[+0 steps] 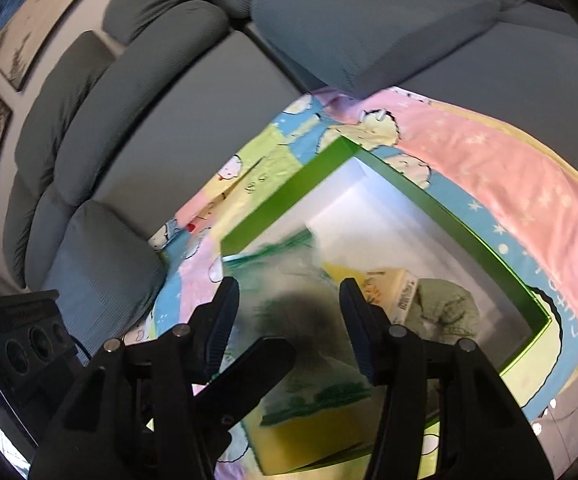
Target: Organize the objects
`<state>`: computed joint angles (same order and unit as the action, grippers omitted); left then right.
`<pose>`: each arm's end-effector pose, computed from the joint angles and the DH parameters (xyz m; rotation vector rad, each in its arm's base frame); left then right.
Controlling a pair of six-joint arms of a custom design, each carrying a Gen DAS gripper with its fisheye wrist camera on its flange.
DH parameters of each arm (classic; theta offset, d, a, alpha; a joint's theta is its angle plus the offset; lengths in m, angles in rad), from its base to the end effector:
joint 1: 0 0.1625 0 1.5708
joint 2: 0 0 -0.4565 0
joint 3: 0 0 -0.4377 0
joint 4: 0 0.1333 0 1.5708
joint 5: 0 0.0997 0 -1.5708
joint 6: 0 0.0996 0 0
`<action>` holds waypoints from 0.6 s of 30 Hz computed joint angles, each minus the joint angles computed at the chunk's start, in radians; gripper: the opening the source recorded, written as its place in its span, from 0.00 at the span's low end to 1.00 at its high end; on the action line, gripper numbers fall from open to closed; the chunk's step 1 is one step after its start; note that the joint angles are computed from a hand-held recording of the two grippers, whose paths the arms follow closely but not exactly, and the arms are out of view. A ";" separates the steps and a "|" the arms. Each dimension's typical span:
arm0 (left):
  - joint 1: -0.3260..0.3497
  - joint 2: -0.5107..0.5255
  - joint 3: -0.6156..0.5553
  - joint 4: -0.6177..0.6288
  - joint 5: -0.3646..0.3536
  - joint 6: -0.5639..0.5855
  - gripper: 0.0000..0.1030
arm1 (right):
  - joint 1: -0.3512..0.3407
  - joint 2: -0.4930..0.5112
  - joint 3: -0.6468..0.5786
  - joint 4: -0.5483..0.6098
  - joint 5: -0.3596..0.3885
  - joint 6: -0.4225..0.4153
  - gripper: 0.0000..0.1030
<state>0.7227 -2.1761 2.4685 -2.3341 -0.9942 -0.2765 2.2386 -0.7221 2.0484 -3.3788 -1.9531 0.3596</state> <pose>-0.0905 -0.3299 0.3825 0.5839 2.6765 -0.9866 0.4345 -0.3956 0.0038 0.3101 -2.8981 0.8996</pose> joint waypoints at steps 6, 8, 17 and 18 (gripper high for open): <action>-0.032 -0.035 -0.007 0.060 0.003 -0.037 0.70 | 0.026 -0.002 0.003 -0.034 -0.066 -0.011 0.69; -0.048 -0.050 -0.009 0.085 0.018 -0.055 0.76 | 0.040 -0.002 0.000 -0.033 -0.103 -0.015 0.74; -0.129 -0.135 -0.015 0.202 0.104 -0.108 0.79 | 0.092 -0.012 -0.005 -0.022 -0.203 -0.022 0.77; -0.132 -0.141 -0.017 0.212 0.108 -0.111 0.79 | 0.100 -0.012 -0.007 -0.019 -0.219 -0.024 0.77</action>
